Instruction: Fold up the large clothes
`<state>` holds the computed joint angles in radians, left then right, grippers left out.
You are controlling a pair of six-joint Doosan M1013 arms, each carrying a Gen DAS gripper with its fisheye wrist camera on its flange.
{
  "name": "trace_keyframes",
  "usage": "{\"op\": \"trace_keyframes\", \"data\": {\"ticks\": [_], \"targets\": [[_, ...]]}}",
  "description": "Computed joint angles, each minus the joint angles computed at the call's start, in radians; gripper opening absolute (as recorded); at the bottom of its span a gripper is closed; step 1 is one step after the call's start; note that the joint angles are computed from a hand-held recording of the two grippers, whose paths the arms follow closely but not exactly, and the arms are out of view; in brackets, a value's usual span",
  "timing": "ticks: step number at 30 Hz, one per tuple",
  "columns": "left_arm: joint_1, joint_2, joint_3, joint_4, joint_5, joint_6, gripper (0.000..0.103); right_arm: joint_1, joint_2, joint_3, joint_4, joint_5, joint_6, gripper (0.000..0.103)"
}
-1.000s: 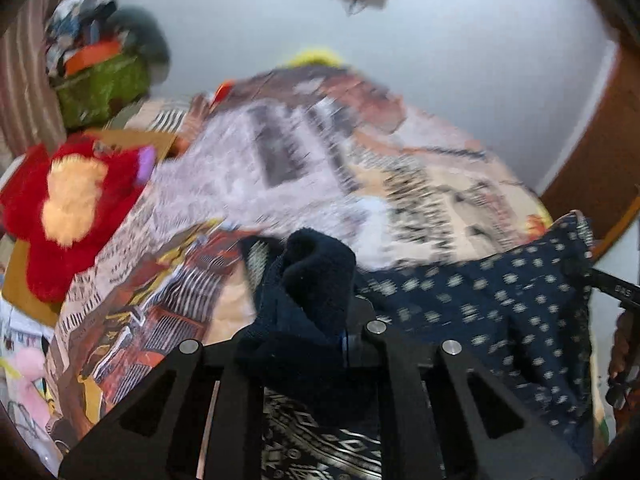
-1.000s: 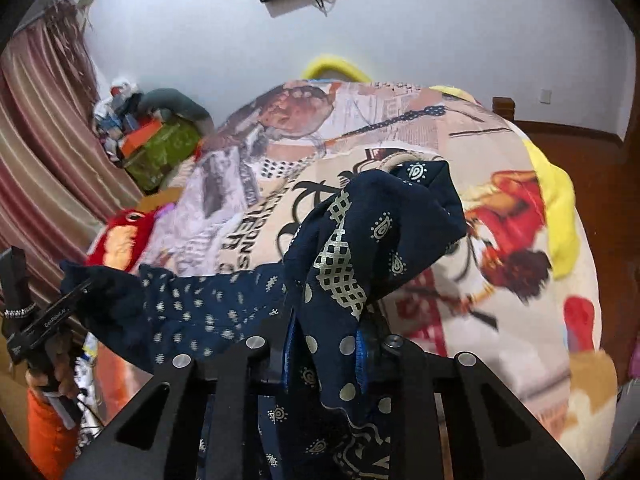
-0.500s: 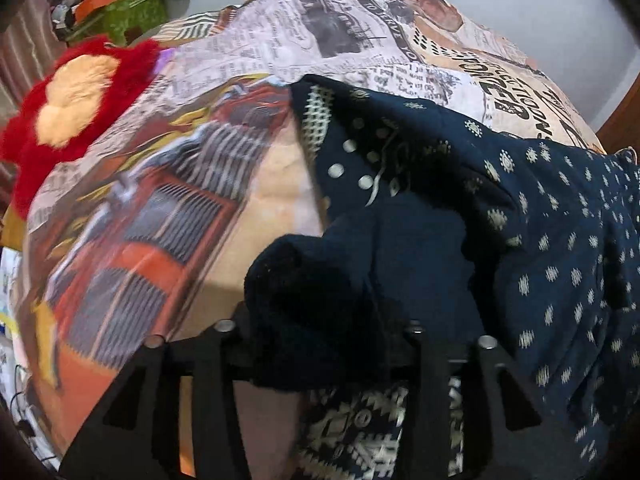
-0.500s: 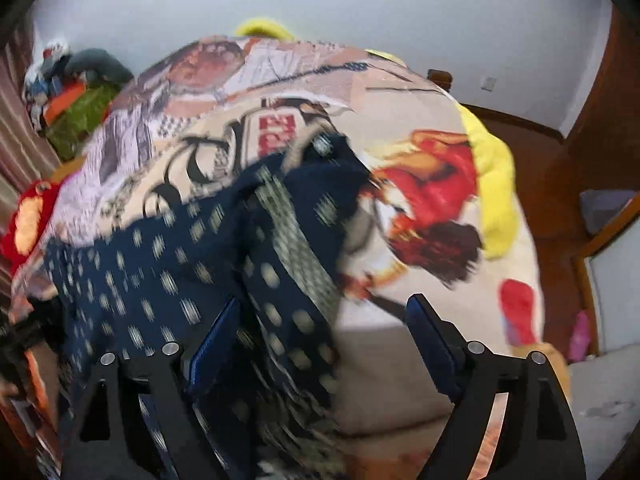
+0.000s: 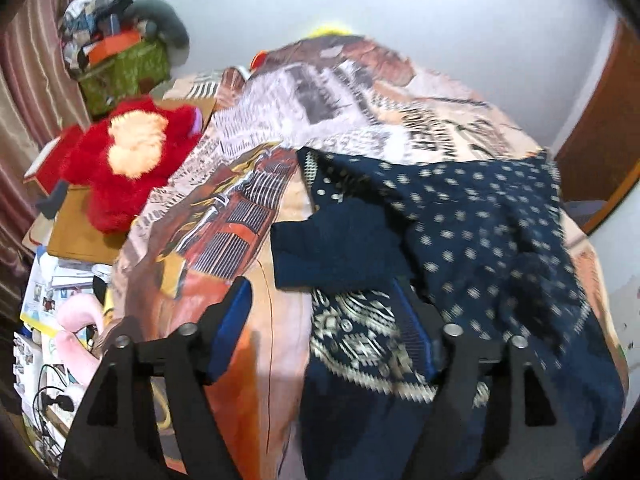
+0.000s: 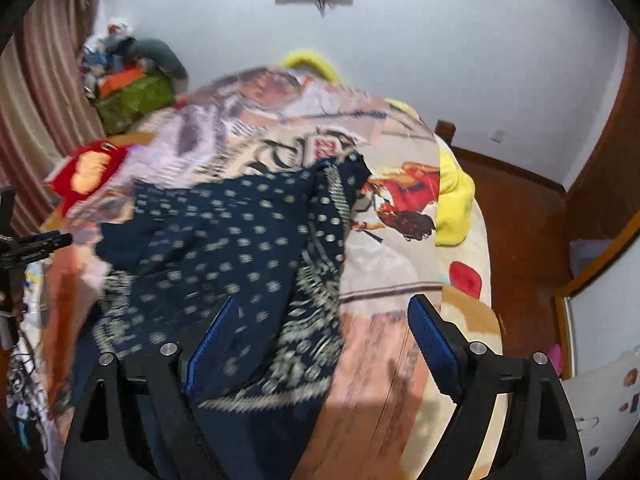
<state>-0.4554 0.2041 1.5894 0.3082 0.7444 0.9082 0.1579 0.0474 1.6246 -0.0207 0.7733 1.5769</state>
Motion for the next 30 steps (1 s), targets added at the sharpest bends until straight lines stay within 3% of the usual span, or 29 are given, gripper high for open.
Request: {"op": "trace_keyframes", "data": {"ticks": [4, 11, 19, 24, 27, 29, 30], "targets": [[-0.016, -0.055, 0.054, -0.04, -0.011, 0.014, 0.082, -0.001, -0.081, 0.061, 0.083, -0.022, -0.022, 0.093], [-0.028, -0.114, 0.164, -0.139, -0.024, 0.005, 0.083, -0.007, -0.155, 0.152, 0.17, 0.019, -0.022, 0.093], [-0.006, -0.108, 0.295, -0.392, -0.039, 0.039, 0.083, -0.032, -0.166, 0.244, 0.319, 0.112, -0.037, 0.093], [0.001, -0.082, 0.342, -0.564, -0.055, 0.11, 0.083, -0.032, -0.166, 0.286, 0.418, 0.123, -0.093, 0.093], [-0.001, -0.074, 0.361, -0.619, -0.099, 0.113, 0.084, -0.006, -0.17, 0.298, 0.397, 0.085, -0.108, 0.088], [0.002, -0.075, 0.369, -0.648, -0.126, 0.116, 0.084, -0.003, -0.169, 0.304, 0.425, 0.073, -0.132, 0.08], [0.006, -0.075, 0.372, -0.674, -0.137, 0.127, 0.084, -0.005, -0.167, 0.304, 0.437, 0.07, -0.143, 0.072]]}}
